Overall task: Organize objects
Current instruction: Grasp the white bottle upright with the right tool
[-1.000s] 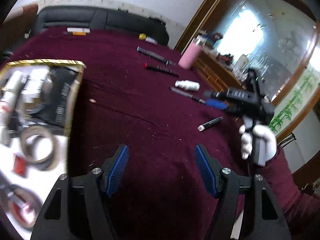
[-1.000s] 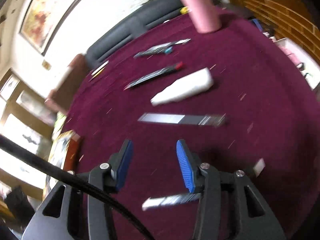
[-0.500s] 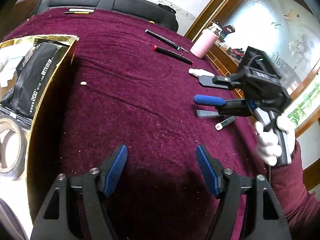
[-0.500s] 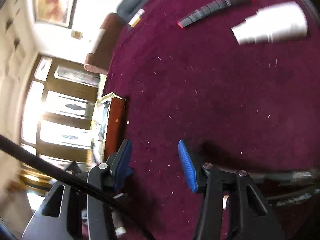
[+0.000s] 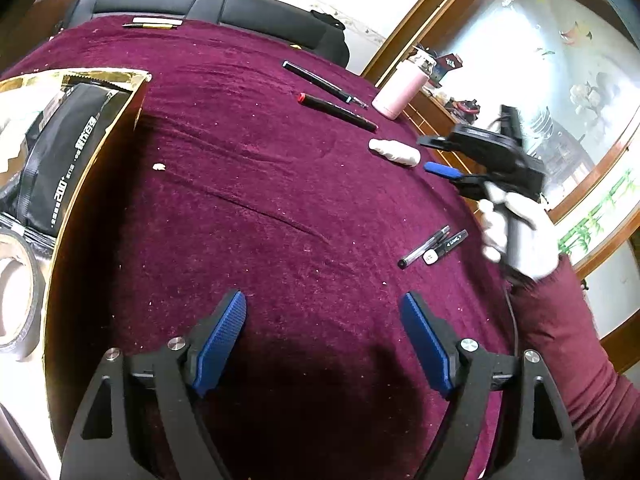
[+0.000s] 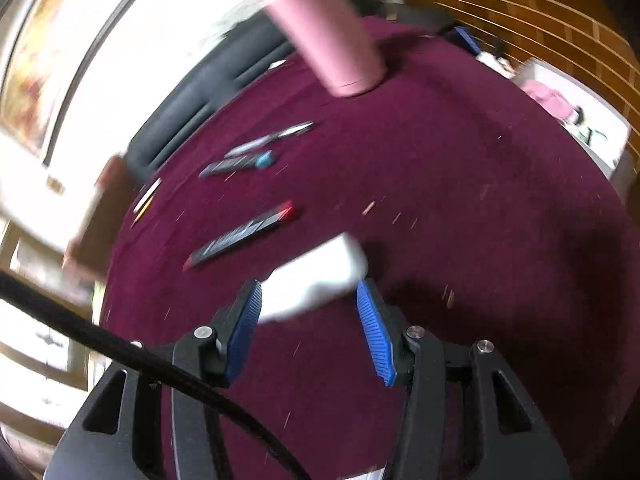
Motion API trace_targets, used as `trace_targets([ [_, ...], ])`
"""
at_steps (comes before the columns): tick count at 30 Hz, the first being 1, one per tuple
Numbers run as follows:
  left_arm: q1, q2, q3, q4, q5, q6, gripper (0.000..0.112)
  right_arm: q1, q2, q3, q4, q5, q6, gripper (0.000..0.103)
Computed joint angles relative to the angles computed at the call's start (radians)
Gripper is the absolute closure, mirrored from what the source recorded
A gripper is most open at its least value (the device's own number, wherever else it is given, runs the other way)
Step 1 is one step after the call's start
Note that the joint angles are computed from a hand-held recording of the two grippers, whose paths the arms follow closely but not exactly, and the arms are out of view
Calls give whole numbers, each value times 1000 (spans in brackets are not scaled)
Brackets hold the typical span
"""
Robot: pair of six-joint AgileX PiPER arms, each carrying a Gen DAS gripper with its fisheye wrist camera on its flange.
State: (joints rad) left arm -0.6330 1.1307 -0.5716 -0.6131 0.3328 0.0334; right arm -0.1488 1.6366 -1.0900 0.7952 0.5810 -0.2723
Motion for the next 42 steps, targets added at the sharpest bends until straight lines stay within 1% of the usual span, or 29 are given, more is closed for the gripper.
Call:
trace_targets([
  [2,5,-2,6,-37,-4,31,38,0,51,-59,-24,-27,47,55],
  [4,5,-6,11,-47,-7,38,38,0,98,-116,-23,4,46,55],
  [5,6,-2,7,-53,-8,44,38,-2,130,-151,0,58,18,55],
  [6,7,0,6,-60,-8,50,38,12,151,-178,-2,100,16,53],
  [7,10,0,7,-71,-8,61,38,36,143,-177,-28,104,16,52],
  [8,16,-1,9,-97,-6,86,38,54,133,-171,-15,140,-23,52],
  [10,31,-3,16,-159,-1,147,38,69,142,-161,87,267,-127,52],
  [11,43,-3,19,-202,4,189,38,94,137,-144,107,314,-154,52],
  [13,53,-2,20,-233,8,219,38,152,112,-107,112,350,-202,52],
  [14,53,-3,21,-233,9,221,38,194,95,-97,84,362,-209,52],
  [15,53,-2,21,-232,9,221,37,229,86,-93,51,348,-203,52],
  [17,52,0,18,-224,8,213,38,311,33,-73,-56,264,-134,52],
  [19,50,2,17,-219,6,208,38,392,-1,-74,-193,186,-37,52],
  [21,54,0,18,-225,9,216,38,468,12,-104,-343,152,77,52],
  [22,57,0,19,-235,10,226,38,497,24,-115,-391,145,118,52],
  [24,58,-1,20,-239,11,231,38,531,35,-116,-442,142,182,52],
  [25,59,-2,22,-241,11,234,38,543,40,-114,-451,131,206,52],
  [26,59,-2,22,-242,12,234,38,553,37,-104,-463,103,236,52],
  [27,60,-3,22,-244,12,236,38,554,43,-102,-440,95,237,52],
  [29,61,-3,23,-252,12,242,38,532,43,-94,-340,94,211,52],
  [31,64,-1,25,-270,12,261,38,531,66,-119,-282,104,219,52],
  [32,67,-2,27,-283,13,274,38,537,76,-130,-266,105,230,52],
  [34,70,-2,28,-291,14,282,38,570,90,-157,-288,107,274,52],
  [37,79,-2,30,-318,19,309,38,646,127,-230,-376,114,366,52],
  [39,90,-2,34,-356,26,348,38,705,169,-313,-500,145,458,52],
  [40,92,0,34,-368,27,359,38,736,197,-364,-578,177,514,52],
  [41,97,0,36,-385,29,377,38,768,242,-440,-662,243,567,52],
  [42,100,0,37,-393,31,383,38,788,283,-500,-705,301,585,52],
])
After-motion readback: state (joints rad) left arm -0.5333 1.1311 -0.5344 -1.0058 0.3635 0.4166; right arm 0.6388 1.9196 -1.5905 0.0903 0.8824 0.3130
